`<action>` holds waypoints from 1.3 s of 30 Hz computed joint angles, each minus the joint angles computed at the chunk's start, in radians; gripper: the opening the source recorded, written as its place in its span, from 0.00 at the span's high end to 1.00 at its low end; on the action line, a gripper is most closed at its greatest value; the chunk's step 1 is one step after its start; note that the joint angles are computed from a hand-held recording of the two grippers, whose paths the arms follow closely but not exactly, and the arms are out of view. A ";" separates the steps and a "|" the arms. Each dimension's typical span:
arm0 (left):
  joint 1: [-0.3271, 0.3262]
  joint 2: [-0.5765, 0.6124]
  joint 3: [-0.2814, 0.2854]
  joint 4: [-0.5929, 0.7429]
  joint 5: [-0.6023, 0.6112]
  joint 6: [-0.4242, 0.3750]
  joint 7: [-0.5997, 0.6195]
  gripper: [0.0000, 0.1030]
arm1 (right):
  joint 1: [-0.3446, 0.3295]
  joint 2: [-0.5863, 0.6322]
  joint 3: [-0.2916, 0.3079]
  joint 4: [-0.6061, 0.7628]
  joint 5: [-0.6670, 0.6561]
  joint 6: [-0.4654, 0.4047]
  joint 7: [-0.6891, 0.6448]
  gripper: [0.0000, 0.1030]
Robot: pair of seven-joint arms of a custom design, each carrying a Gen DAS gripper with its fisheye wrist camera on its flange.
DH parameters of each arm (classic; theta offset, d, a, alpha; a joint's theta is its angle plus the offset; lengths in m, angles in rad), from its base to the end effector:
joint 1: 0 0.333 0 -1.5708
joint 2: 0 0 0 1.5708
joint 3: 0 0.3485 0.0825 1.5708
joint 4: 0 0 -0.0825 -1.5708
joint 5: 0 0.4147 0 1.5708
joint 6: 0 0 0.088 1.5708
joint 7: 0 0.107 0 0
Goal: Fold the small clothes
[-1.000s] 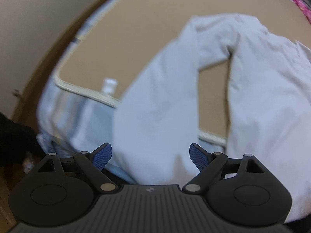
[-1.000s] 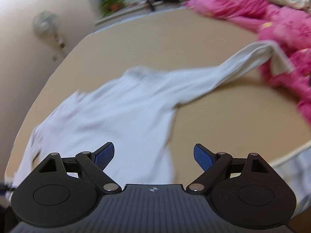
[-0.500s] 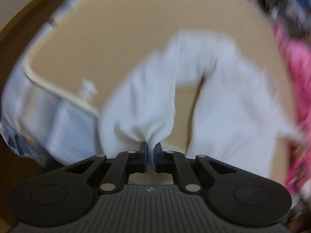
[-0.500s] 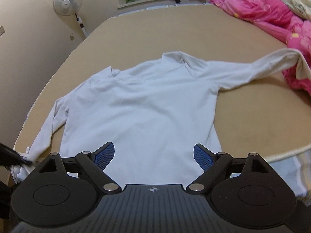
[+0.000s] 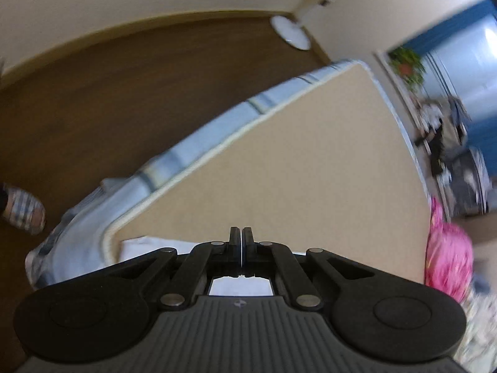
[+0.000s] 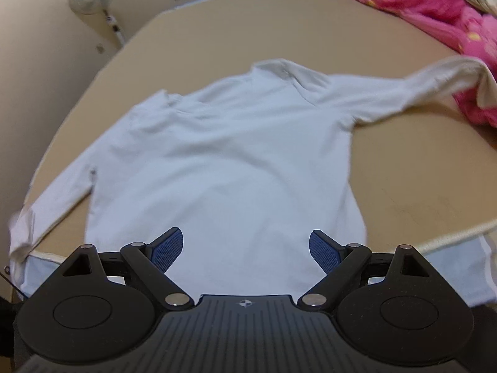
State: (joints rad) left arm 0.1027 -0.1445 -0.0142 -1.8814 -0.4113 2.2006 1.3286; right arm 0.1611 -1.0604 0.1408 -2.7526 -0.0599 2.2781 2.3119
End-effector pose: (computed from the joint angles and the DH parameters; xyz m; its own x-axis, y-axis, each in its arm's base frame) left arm 0.5801 0.0370 0.6490 0.3495 -0.8066 0.4767 -0.8016 -0.5209 -0.2935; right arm 0.2775 0.0928 0.5636 -0.3619 -0.9033 -0.2305 -0.7387 0.4286 -0.5202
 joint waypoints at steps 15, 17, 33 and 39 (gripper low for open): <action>-0.060 -0.072 -0.131 -0.388 0.552 0.153 -0.175 0.10 | 0.021 0.038 -0.006 -0.011 0.028 -0.021 -0.014 0.13; -0.073 -0.050 -0.108 -0.382 0.525 0.147 -0.134 0.10 | 0.035 0.036 0.000 -0.008 0.032 -0.020 -0.014 0.13; 0.012 -0.143 0.009 -0.289 0.249 0.051 -0.054 0.85 | 0.056 0.068 0.022 0.018 -0.025 -0.022 -0.008 0.13; -0.092 -0.095 -0.063 -0.024 0.162 0.051 -0.014 0.85 | 0.034 0.051 -0.005 -0.023 -0.010 0.015 0.003 0.13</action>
State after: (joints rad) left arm 0.0103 -0.2397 -0.0773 -1.9058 -0.2494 2.2521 1.3149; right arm 0.1955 -1.0095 0.1358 -2.7752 -0.0696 2.2926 2.3153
